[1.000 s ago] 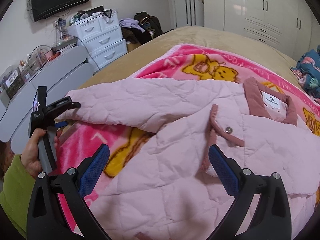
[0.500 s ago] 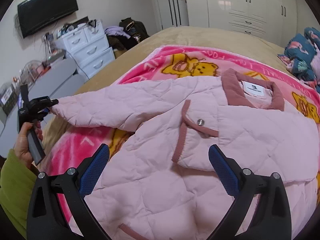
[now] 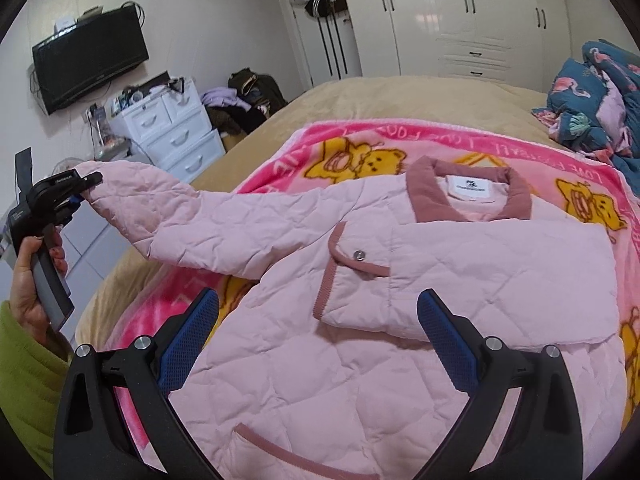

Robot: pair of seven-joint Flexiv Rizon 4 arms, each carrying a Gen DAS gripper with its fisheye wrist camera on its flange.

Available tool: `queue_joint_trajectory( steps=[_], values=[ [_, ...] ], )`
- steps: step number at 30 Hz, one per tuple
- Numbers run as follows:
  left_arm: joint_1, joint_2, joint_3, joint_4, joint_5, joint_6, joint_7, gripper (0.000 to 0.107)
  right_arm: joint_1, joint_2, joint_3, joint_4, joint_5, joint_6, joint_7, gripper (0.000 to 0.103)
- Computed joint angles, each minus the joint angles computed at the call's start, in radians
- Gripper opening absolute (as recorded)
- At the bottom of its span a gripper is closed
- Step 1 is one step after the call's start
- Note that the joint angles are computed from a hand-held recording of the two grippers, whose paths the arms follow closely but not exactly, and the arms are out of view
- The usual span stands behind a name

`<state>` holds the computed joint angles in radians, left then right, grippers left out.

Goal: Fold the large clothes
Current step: 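Grasp the sleeve cuff nearest the left tool and lift it, then carry the held sleeve up and across toward the jacket front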

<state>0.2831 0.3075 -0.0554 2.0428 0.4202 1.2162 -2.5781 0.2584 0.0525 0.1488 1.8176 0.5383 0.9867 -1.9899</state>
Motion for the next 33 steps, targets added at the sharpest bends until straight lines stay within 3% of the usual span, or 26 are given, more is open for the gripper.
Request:
queue_joint_trajectory(
  steps=[18, 33],
  values=[
    [-0.087, -0.037, -0.111, -0.202, 0.12, -0.15, -0.025, 0.012, -0.075, 0.079, -0.113, 0.007, 0.184, -0.079, -0.095, 0.099],
    [-0.288, -0.205, -0.122, -0.44, 0.227, -0.257, -0.034, 0.012, -0.174, 0.087, -0.184, -0.032, 0.275, -0.145, -0.156, 0.099]
  ],
)
